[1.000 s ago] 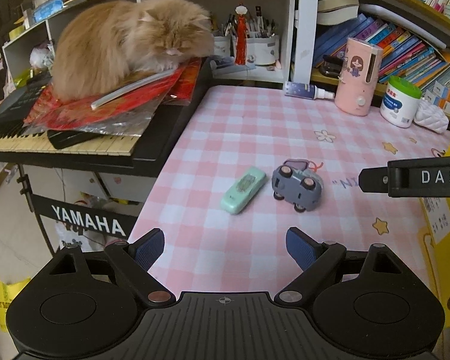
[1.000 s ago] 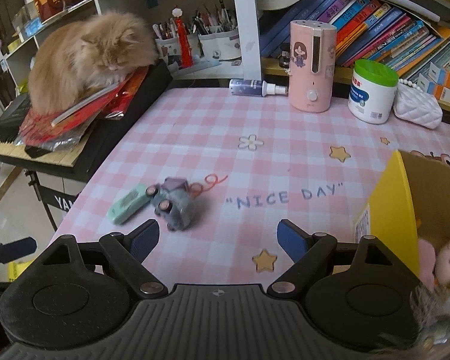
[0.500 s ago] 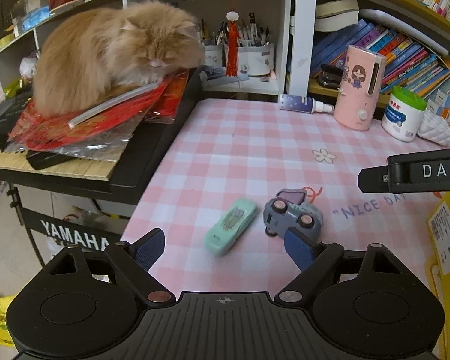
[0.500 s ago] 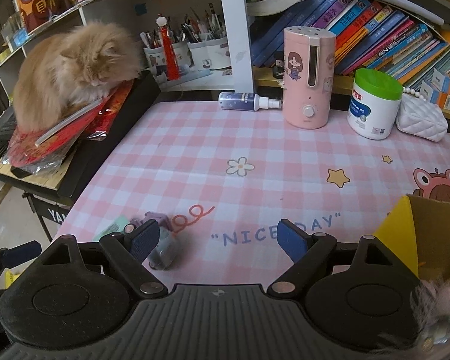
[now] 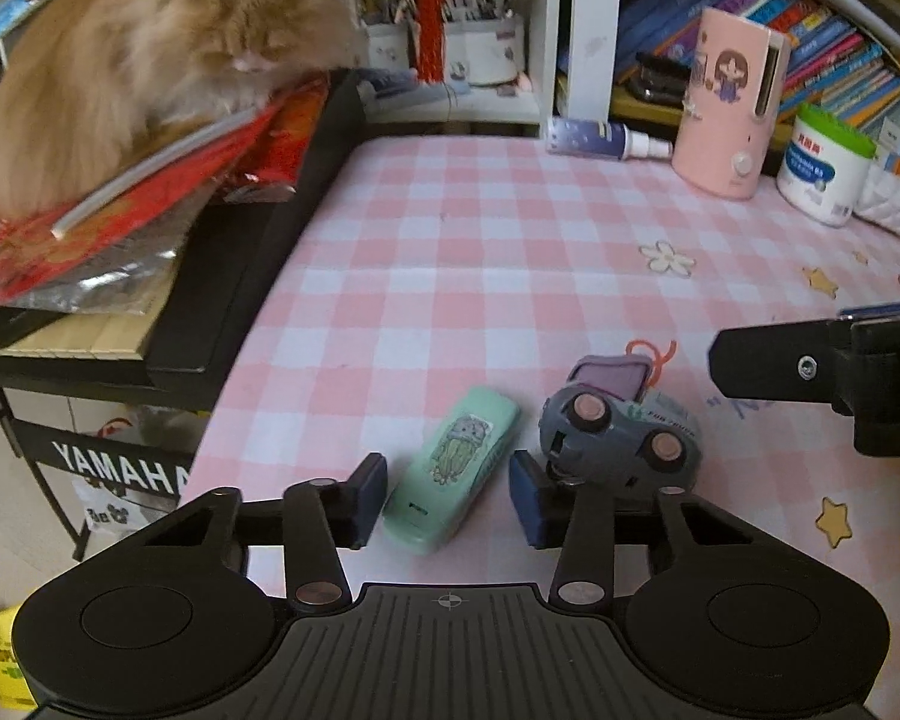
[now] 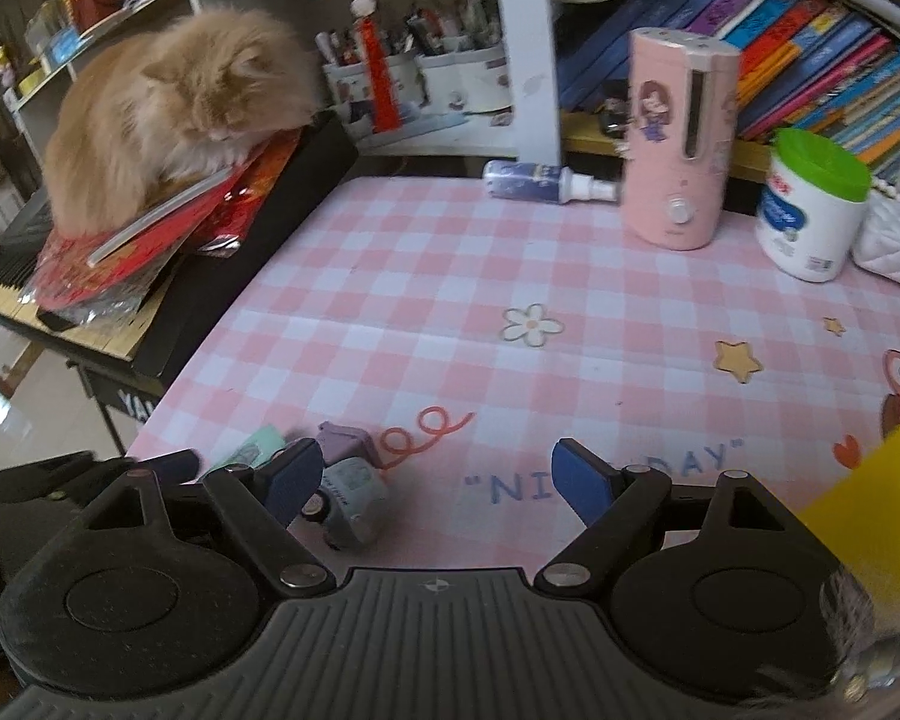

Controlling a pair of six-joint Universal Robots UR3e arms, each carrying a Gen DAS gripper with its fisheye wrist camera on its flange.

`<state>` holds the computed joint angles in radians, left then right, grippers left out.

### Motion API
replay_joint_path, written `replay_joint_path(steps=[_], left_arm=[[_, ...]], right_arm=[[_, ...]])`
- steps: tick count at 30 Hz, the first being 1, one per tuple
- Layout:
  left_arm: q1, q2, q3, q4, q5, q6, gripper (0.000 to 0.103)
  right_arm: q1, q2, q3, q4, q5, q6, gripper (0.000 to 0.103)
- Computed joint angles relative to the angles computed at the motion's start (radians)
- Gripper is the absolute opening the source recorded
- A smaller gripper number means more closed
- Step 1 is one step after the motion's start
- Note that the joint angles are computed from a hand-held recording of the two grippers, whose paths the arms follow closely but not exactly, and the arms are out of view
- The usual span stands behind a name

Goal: Organize objects
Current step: 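Close the left tool on the mint-green car while the right tool grasps the grey-blue truck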

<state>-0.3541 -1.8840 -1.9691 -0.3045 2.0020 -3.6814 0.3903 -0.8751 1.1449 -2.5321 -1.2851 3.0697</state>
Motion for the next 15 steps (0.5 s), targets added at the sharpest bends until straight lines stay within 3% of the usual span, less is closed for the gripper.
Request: replay_joint_path(steps=[4,6,9,15], left_arm=[[0.004,0.007,-0.023,0.026,-0.001,-0.007,0.032],[0.006,0.017,-0.036,0.033,-0.006,-0.005,0.023],[0.023,0.052,-0.078,0.053,-0.029,-0.018,0.023],[0.024,0.203,-0.2,0.047,-0.035,-0.146,0.023]], right_arm=[[0.012,0.038,-0.061,0.037,0.009,-0.023,0.084],[0.014,0.049,-0.077,0.05,0.019,-0.028,0.084],[0.018,0.068,-0.108,0.073,0.034,-0.032,0.084],[0.027,0.116,-0.192,0.151,0.06,-0.064,0.084]])
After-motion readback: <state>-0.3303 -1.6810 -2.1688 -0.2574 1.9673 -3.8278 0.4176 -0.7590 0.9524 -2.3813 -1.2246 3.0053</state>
